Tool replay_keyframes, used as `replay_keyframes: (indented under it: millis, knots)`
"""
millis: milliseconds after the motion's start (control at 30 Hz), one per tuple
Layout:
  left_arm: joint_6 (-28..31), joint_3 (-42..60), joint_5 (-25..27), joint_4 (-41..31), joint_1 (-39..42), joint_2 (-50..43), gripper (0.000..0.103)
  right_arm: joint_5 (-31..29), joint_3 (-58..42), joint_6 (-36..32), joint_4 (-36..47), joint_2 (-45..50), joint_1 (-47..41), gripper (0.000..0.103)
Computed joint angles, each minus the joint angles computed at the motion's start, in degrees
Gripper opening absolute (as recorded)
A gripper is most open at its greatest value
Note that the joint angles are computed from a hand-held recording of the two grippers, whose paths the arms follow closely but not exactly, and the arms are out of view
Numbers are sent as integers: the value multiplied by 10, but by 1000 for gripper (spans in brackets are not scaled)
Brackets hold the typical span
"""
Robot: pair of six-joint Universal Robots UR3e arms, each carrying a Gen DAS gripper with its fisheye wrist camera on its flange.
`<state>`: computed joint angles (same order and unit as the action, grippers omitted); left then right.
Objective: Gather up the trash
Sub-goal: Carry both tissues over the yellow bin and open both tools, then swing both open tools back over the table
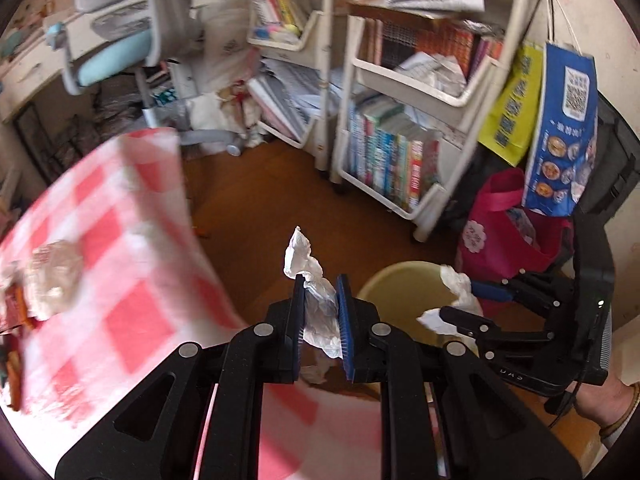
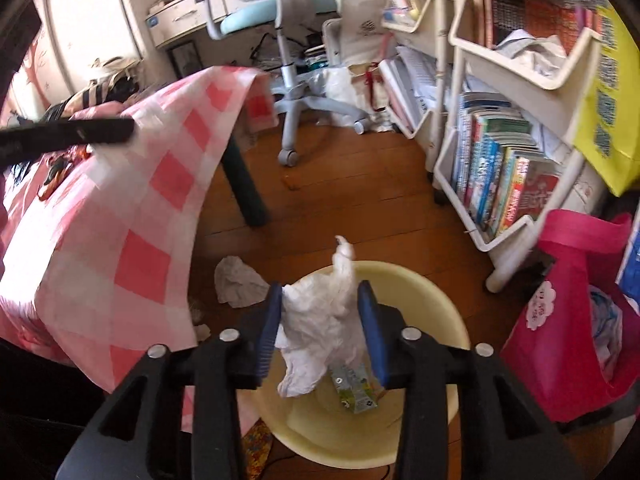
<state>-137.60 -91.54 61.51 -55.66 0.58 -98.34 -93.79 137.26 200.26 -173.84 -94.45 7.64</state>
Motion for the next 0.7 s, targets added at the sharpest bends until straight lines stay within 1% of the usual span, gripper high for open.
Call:
replay_keyframes:
  millis: [33,67,100,133,200,233,267,333,467,533,700]
  knots:
    - [-3,3,2,-4,-16,-10,15,-6,10,2,-3,-12,-2,40]
    - [1,7,5,-13,-29,-17,18,-15,15,5,0,-27,-4,42]
    - [9,6,10,-22,-41,-19,30,-28,20,9,1,-46,-6,43]
    - [13,-3,15,-16,-48,-15,47,-40,22,14,3,-64,-9,43]
    - [19,-43,30,27,-56,7,64,-66,18,23,4,-91,-10,48]
    - [27,-58,31,41,-52,21,68,-80,11,26,1,-97,-5,49]
    - [30,-71,33,54,-49,32,70,-89,3,28,1,-100,-1,53]
    - [36,-87,29,68,-22,57,77,-98,-25,31,1,-93,13,54]
    - [36,-90,17,72,57,93,79,-117,-107,26,-11,-39,63,59]
    - [32,-72,9,66,103,98,79,-121,-168,21,-10,4,94,61]
    - [22,8,-23,38,234,82,79,-92,-354,-14,36,121,151,63]
